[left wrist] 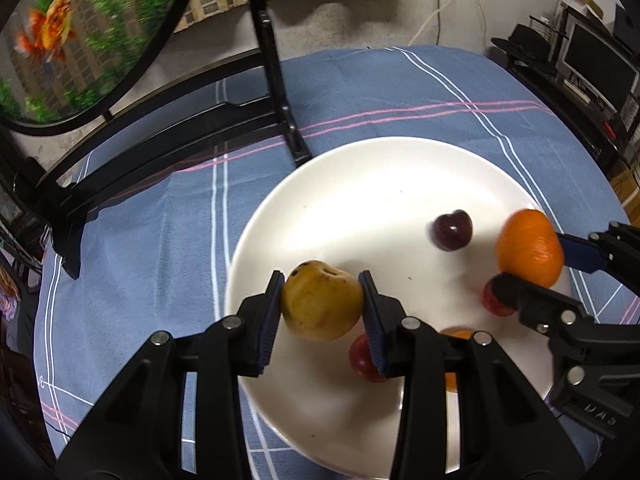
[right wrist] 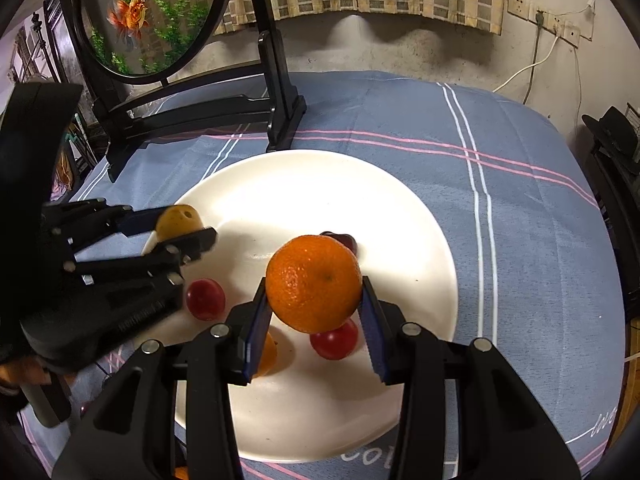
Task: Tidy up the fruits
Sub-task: 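Carry both fruits over the plate and open both tools to release them, then withdraw both tools from the plate back toward the fruit cluster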
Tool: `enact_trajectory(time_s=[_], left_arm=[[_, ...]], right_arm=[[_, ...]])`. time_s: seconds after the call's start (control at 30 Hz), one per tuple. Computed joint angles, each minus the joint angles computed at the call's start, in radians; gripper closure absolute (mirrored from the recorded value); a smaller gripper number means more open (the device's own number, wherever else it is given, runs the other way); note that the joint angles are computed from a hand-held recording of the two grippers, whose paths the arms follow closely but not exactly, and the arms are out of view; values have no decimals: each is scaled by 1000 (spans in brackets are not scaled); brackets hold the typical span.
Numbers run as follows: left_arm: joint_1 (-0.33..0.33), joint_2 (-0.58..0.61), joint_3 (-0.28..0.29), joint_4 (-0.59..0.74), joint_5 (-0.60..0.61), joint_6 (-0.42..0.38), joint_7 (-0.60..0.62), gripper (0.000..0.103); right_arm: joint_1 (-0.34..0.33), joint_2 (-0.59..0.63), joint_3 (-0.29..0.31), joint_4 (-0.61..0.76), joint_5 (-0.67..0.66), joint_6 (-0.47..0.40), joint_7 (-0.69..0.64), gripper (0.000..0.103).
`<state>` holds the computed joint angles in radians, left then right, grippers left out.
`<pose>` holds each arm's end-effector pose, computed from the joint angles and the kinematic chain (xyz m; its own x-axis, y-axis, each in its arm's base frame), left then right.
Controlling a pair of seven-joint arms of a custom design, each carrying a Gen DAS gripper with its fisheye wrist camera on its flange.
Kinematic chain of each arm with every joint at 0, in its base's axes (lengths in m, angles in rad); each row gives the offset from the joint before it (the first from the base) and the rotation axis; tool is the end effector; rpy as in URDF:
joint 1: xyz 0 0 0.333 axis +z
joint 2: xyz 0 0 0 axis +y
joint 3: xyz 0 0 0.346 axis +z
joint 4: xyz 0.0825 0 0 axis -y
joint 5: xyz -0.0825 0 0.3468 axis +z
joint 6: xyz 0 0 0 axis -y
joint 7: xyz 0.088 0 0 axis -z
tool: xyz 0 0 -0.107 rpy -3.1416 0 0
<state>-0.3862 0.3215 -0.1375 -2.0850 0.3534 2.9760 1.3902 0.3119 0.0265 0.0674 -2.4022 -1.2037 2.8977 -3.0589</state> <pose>0.5196 -0.3200 0.3905 -0.5836 -0.8063 -0.0964 -0.6493 0.5346 -0.5410 0.4243 0.2288 0.3878 -0.1211 -0.9879 -0.0970 -0.7818 0.1551 -0.6039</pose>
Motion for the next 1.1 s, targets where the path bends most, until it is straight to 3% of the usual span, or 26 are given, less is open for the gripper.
enact_trajectory(time_s=[0.1, 0.27, 0.3, 0.33, 0.37, 0.4, 0.5, 0.73, 0.87, 0.9, 0.93, 1.0, 1.1], left_arm=[[14, -3, -6, 1, -12, 3, 10, 65], [13, 10, -17, 15, -34, -10, 23, 63], [11, 13, -17, 17, -39, -11, 18, 60], [6, 14, -11, 17, -40, -10, 13, 47], [-27, 12, 29, 13, -7, 7, -30, 33], [-50, 8, 60, 7, 23, 26, -64, 30], [-38, 1, 50, 0, 32, 38, -64, 25], [-80, -63, 105, -52, 149, 68, -155, 23], [-78, -132, 114, -112, 236, 107, -222, 17], [-70, -150, 107, -125, 251, 111, -233, 17], [-62, -175, 102, -144, 269, 119, -247, 17], [-37, -216, 80, -176, 290, 134, -264, 16], [1, -288, 49, -227, 315, 163, -289, 13]], right_arm=[[-3, -5, -1, -14, 12, -3, -8, 60], [-10, 30, -14, 4, -7, 64, 23, 59], [-8, 34, -13, 5, 31, 63, -11, 59], [-3, 37, -13, 6, 54, 51, -31, 59], [3, 34, -16, 8, 45, 39, -23, 59], [8, 29, -18, 7, 32, 31, -11, 58], [17, -7, -14, 7, -134, -19, 148, 31], [0, -101, 27, -21, -268, -37, 285, 29], [8, -195, 63, -76, -313, -78, 391, 28], [13, -220, 73, -91, -312, -94, 413, 21], [20, -251, 87, -110, -308, -121, 435, 11], [38, -325, 128, -150, -343, -191, 531, 7], [80, -421, 187, -195, -242, -315, 499, 4]])
